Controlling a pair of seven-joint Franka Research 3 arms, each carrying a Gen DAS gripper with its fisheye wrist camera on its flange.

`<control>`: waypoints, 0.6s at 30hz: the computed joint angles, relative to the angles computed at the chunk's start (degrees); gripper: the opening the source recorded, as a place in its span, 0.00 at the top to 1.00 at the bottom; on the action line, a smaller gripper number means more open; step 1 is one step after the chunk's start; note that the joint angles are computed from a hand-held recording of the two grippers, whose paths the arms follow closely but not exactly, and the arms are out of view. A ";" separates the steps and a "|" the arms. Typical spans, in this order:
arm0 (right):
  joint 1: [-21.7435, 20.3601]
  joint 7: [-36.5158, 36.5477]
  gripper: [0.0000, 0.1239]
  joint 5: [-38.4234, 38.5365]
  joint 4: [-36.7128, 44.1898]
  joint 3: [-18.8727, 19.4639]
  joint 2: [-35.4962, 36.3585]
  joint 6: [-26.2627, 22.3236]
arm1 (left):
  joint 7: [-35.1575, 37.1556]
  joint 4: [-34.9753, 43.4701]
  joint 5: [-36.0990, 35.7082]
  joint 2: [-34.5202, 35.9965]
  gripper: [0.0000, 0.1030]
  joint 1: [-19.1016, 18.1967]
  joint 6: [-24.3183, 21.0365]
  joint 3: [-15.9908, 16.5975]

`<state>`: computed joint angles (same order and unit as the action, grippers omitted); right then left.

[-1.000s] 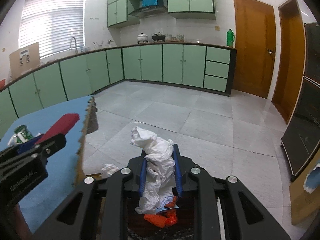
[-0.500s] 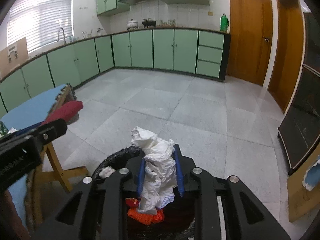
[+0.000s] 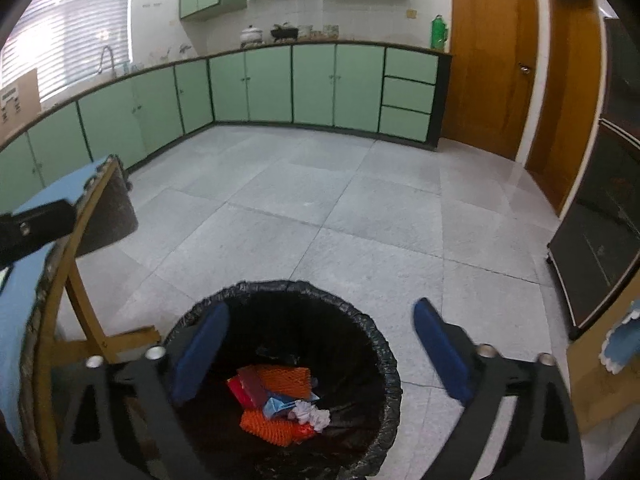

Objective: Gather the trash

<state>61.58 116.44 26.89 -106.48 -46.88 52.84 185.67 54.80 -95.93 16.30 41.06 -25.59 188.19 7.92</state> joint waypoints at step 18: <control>4.29 2.13 0.22 -3.80 20.08 -0.18 6.12 -2.84 | 10.48 -25.74 -27.43 -7.75 0.29 -27.75 8.69 40.31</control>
